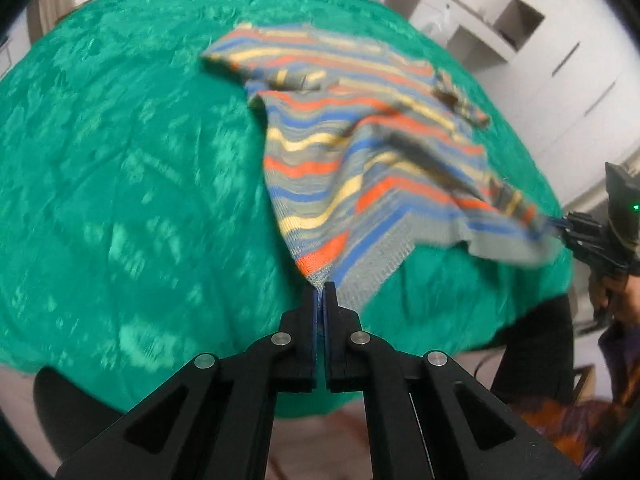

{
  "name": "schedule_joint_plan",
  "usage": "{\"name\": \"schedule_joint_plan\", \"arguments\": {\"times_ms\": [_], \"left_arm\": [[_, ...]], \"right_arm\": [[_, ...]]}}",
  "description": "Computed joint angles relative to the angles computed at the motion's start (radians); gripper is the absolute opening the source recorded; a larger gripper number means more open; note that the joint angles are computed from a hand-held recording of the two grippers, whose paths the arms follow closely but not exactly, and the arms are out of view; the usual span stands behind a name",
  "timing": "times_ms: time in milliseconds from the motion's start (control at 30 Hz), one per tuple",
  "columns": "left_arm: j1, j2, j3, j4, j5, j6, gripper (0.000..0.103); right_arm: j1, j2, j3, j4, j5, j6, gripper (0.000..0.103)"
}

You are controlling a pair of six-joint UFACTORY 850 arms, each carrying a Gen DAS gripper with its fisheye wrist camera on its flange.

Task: Fold small clothes
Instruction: 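Grasp the striped sweater's hem with the right gripper while the left gripper approaches it, then grasp the hem with the left gripper, lift and lay the sweater flat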

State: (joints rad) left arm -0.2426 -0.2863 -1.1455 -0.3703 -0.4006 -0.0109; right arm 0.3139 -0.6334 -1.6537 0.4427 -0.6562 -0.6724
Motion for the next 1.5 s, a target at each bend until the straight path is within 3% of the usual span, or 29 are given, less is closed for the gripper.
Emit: {"name": "schedule_joint_plan", "arguments": {"times_ms": [133, 167, 200, 267, 367, 467, 533, 567, 667, 767, 933, 1000, 1033, 1100, 1133, 1167, 1200, 1233, 1300, 1333, 1367, 1500], "left_arm": [[0.003, 0.007, 0.024, 0.072, -0.02, -0.078, 0.0], [0.007, 0.012, 0.033, 0.026, -0.017, -0.061, 0.0], [0.019, -0.001, 0.019, -0.004, -0.019, -0.039, 0.0], [0.023, 0.004, 0.022, -0.024, -0.007, -0.037, 0.0], [0.035, 0.003, 0.021, -0.036, -0.004, -0.022, 0.0], [0.044, 0.001, 0.027, -0.044, -0.009, -0.008, 0.0], [0.051, 0.011, 0.033, -0.036, -0.011, -0.02, 0.0], [0.058, 0.026, 0.042, -0.045, -0.011, -0.016, 0.0], [0.083, 0.089, 0.077, -0.069, -0.015, 0.01, 0.0], [0.078, 0.142, 0.106, 0.023, -0.034, -0.04, 0.0], [0.033, 0.09, 0.107, 0.146, -0.057, -0.132, 0.0], [0.034, 0.078, 0.116, 0.073, -0.025, -0.084, 0.001], [0.034, 0.076, 0.119, 0.045, -0.015, -0.07, 0.005], [0.04, 0.082, 0.132, -0.057, 0.013, 0.018, 0.027], [0.04, 0.085, 0.138, -0.085, 0.03, 0.041, 0.051], [0.036, 0.085, 0.139, -0.07, 0.047, 0.023, 0.064], [0.028, 0.076, 0.133, -0.014, 0.062, -0.036, 0.064], [0.025, 0.056, 0.118, 0.021, 0.057, -0.067, 0.062], [0.02, 0.008, 0.081, 0.048, 0.027, -0.09, 0.04], [0.015, -0.013, 0.062, 0.047, 0.008, -0.09, 0.009], [0.008, -0.04, 0.04, 0.056, -0.018, -0.099, 0.001], [-0.022, -0.033, 0.04, 0.19, -0.026, -0.244, 0.0]], "right_arm": [[-0.034, 0.021, 0.082, 0.013, 0.006, 0.086, 0.012], [-0.042, 0.024, 0.089, 0.052, 0.006, 0.099, 0.021], [-0.052, 0.032, 0.102, 0.116, 0.004, 0.091, 0.039], [-0.073, 0.057, 0.151, 0.304, -0.005, 0.017, 0.063], [-0.086, 0.056, 0.206, 0.586, -0.103, -0.096, 0.064], [-0.057, 0.026, 0.224, 0.655, -0.074, -0.066, 0.062], [-0.052, 0.01, 0.23, 0.72, -0.064, -0.084, 0.04], [-0.055, 0.002, 0.221, 0.725, -0.086, -0.074, 0.007], [-0.076, 0.057, 0.242, 0.686, -0.106, -0.094, 0.006], [-0.107, 0.141, 0.257, 0.499, -0.101, -0.004, 0.006], [-0.106, 0.136, 0.233, 0.246, -0.073, 0.204, 0.006], [-0.098, 0.109, 0.218, 0.201, -0.062, 0.248, 0.006], [-0.087, 0.1, 0.213, 0.164, -0.042, 0.276, 0.006], [-0.075, 0.09, 0.211, 0.123, -0.015, 0.296, 0.006], [-0.071, 0.092, 0.214, 0.121, -0.006, 0.297, 0.006], [-0.07, 0.095, 0.217, 0.131, -0.002, 0.292, 0.006], [-0.069, 0.095, 0.216, 0.138, -0.001, 0.289, 0.006], [-0.068, 0.097, 0.216, 0.143, 0.003, 0.287, 0.006], [-0.072, 0.101, 0.224, 0.16, 0.006, 0.265, 0.006], [-0.073, 0.101, 0.219, 0.16, 0.001, 0.261, 0.006], [-0.073, 0.1, 0.212, 0.156, -0.005, 0.26, 0.006], [-0.063, 0.129, 0.209, 0.037, -0.014, 0.357, 0.005]]}}
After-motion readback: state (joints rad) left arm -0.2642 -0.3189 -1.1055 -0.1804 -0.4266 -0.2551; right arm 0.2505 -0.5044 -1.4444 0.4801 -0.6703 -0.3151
